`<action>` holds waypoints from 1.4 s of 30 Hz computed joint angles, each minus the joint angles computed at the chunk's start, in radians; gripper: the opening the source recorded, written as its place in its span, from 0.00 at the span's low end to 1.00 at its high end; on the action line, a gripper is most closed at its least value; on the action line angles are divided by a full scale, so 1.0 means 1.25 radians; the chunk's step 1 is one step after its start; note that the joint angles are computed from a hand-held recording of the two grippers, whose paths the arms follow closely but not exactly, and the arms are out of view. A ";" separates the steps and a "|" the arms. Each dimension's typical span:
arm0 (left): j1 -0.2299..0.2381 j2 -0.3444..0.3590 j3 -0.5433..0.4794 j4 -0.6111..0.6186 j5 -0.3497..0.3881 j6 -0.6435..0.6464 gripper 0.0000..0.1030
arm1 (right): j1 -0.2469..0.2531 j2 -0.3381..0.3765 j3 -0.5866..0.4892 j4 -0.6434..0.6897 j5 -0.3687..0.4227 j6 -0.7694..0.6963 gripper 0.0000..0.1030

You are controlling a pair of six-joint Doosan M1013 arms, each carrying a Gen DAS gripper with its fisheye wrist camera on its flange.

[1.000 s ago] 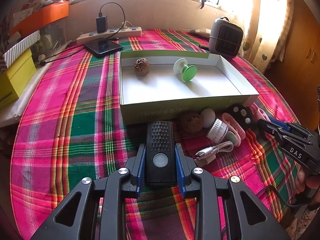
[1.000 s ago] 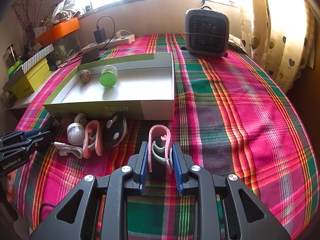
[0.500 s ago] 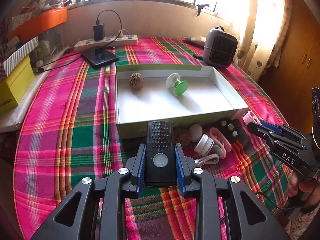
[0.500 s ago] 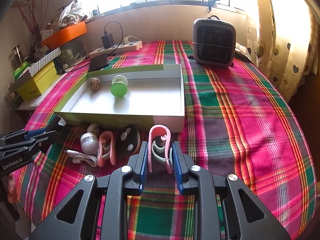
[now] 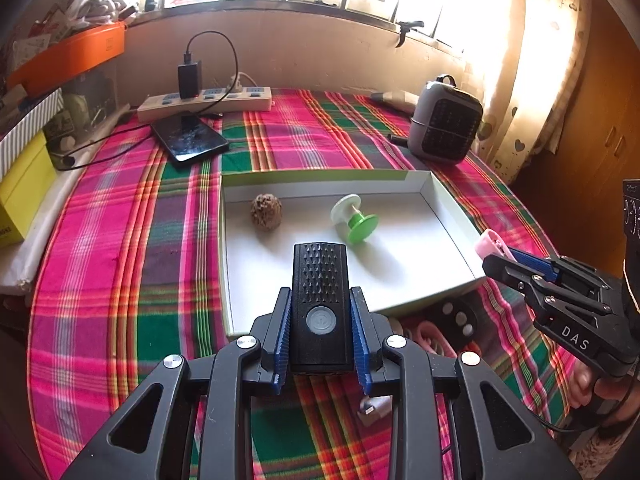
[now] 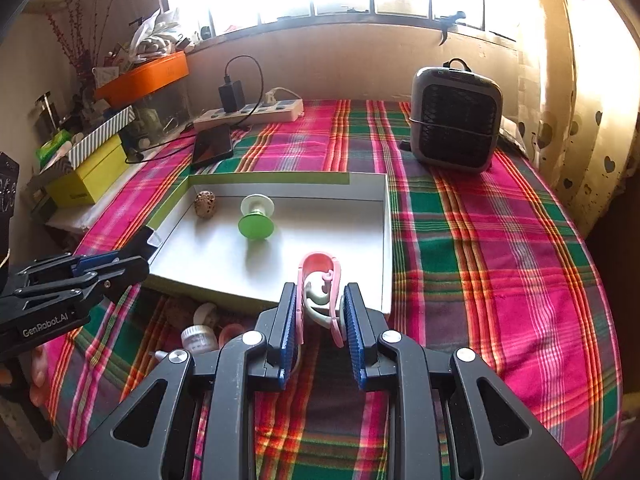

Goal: Organize objects
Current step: 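Carry the remote and pink clip into the box and lower them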

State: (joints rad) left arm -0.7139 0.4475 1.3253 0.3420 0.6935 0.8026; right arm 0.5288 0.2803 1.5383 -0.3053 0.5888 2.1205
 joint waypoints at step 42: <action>0.048 0.159 -0.215 -0.079 0.129 0.113 0.24 | -0.060 0.151 -0.187 0.154 0.118 -0.192 0.24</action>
